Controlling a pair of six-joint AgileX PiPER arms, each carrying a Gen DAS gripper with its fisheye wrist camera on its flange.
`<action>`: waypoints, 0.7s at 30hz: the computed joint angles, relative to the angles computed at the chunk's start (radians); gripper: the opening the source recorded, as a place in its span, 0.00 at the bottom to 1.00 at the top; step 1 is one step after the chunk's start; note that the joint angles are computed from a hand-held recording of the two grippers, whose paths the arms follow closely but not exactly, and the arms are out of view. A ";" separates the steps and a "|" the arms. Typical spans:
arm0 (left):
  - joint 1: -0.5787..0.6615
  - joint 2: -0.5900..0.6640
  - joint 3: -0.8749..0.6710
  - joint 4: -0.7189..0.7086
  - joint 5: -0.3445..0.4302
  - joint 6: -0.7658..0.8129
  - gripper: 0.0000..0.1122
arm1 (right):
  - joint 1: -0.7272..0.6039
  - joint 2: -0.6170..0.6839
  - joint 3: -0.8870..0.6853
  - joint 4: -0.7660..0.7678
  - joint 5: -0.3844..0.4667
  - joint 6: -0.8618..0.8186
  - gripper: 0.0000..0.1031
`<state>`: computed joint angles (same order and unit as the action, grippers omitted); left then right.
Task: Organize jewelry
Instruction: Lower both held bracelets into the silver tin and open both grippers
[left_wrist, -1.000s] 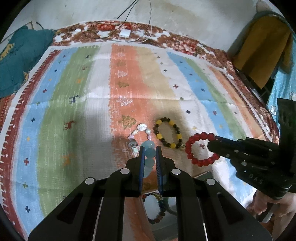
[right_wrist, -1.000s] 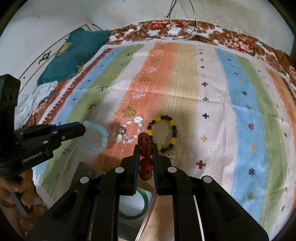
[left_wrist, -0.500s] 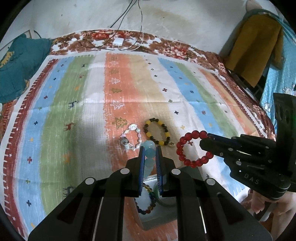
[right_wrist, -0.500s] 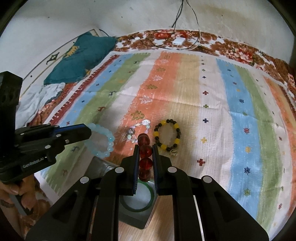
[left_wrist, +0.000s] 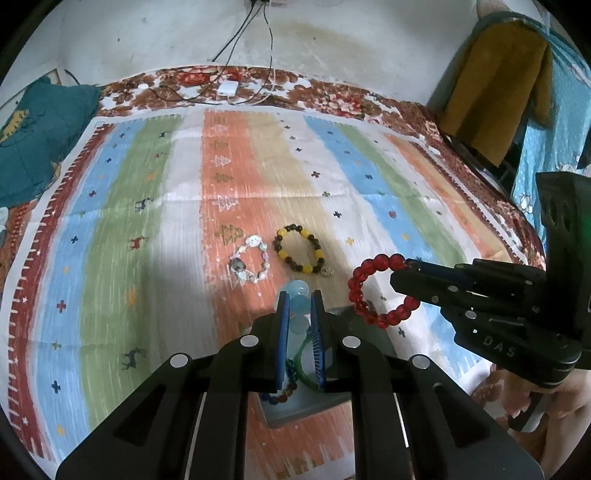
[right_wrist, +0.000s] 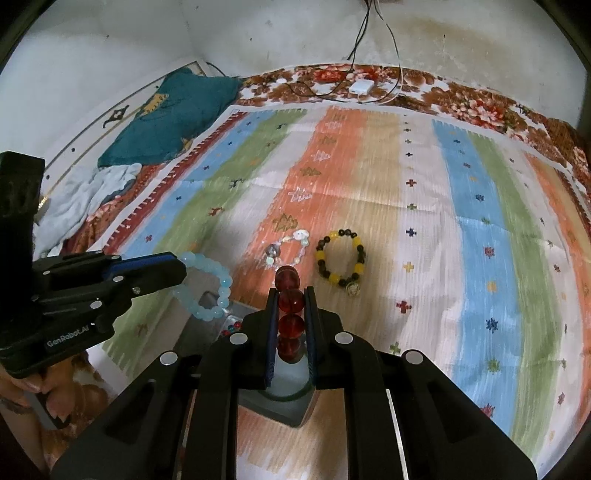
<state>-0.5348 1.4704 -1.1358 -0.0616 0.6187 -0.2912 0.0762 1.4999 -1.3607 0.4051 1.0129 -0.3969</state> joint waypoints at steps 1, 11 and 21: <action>-0.005 -0.004 0.006 0.005 -0.001 -0.007 0.10 | -0.001 -0.006 0.007 0.002 0.001 -0.002 0.14; -0.026 -0.019 0.052 0.005 -0.011 -0.020 0.10 | 0.006 -0.046 0.070 0.005 0.011 -0.017 0.14; -0.024 -0.004 0.048 0.014 0.011 -0.048 0.10 | -0.005 -0.034 0.073 0.015 0.018 -0.008 0.31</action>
<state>-0.5593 1.4662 -1.0883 -0.0478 0.6293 -0.3393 0.0709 1.4663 -1.2874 0.4203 1.0313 -0.4052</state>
